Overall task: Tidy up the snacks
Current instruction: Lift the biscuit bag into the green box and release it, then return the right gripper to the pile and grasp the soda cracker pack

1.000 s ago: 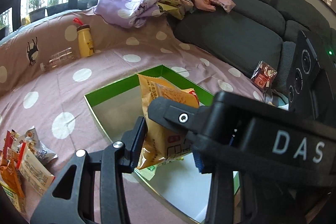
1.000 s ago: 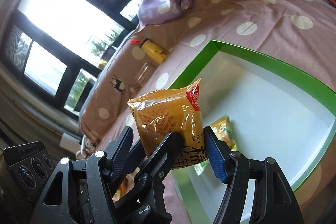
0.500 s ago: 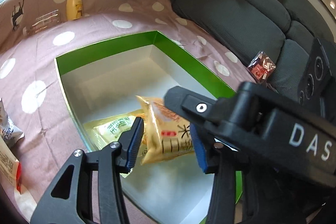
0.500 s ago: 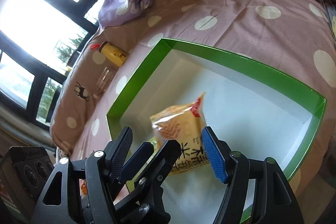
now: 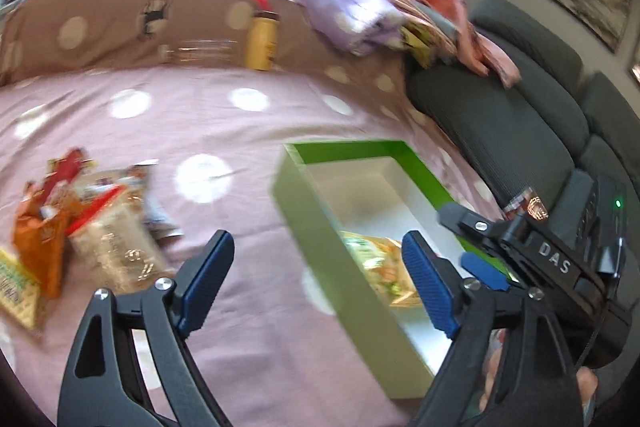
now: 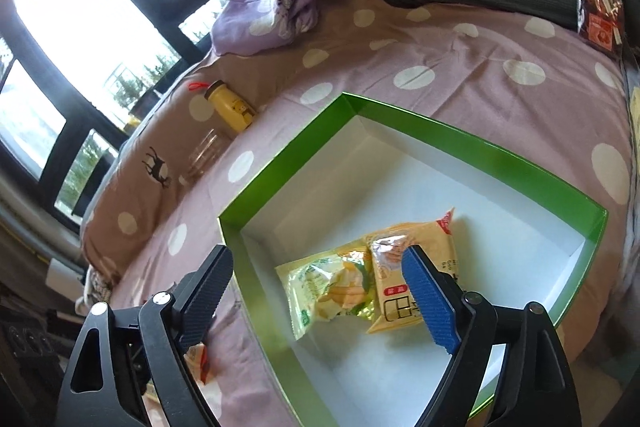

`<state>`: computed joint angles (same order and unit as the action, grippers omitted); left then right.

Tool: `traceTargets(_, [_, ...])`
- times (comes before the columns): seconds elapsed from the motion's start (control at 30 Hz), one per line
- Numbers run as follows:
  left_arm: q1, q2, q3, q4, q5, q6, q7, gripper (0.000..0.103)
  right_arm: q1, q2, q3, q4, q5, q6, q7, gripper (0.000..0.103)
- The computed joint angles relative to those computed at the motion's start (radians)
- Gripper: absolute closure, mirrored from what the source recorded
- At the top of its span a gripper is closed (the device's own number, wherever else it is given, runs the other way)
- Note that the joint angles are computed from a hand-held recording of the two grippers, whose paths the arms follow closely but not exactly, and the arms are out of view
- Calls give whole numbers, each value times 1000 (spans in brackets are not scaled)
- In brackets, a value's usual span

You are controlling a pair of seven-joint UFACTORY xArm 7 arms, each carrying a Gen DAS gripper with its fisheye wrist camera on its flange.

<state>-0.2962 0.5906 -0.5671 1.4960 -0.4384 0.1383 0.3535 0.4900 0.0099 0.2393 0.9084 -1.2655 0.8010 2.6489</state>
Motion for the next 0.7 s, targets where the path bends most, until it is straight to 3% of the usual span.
traceTargets(0.33, [-118,-248,374,-309,140,-124,-372,12,75,150,-20,209,6,55,-221,11])
traceTargets(0.4, [-85,-266,378,-355,133,-147,-420,12,94,186,-33,254,19,53,-269,11])
traceTargets(0.47, [-105,-271,440,-378,157,-150,-492,12,112,223,-48,299,28,43,-319,11])
traceTargets(0.57, [-277,-258,683,-390,264,-136,-660,12,134,281,-73,364,43,0,-393,11])
traceTargets(0.63, [-301,-243,742,-379,298,-94,-725,12,146,327,-88,416,73,-35,-462,11])
traceTargets(0.7, [-279,-240,747,-376,311,-63,-764,12,155,371,-98,467,109,-77,-538,11])
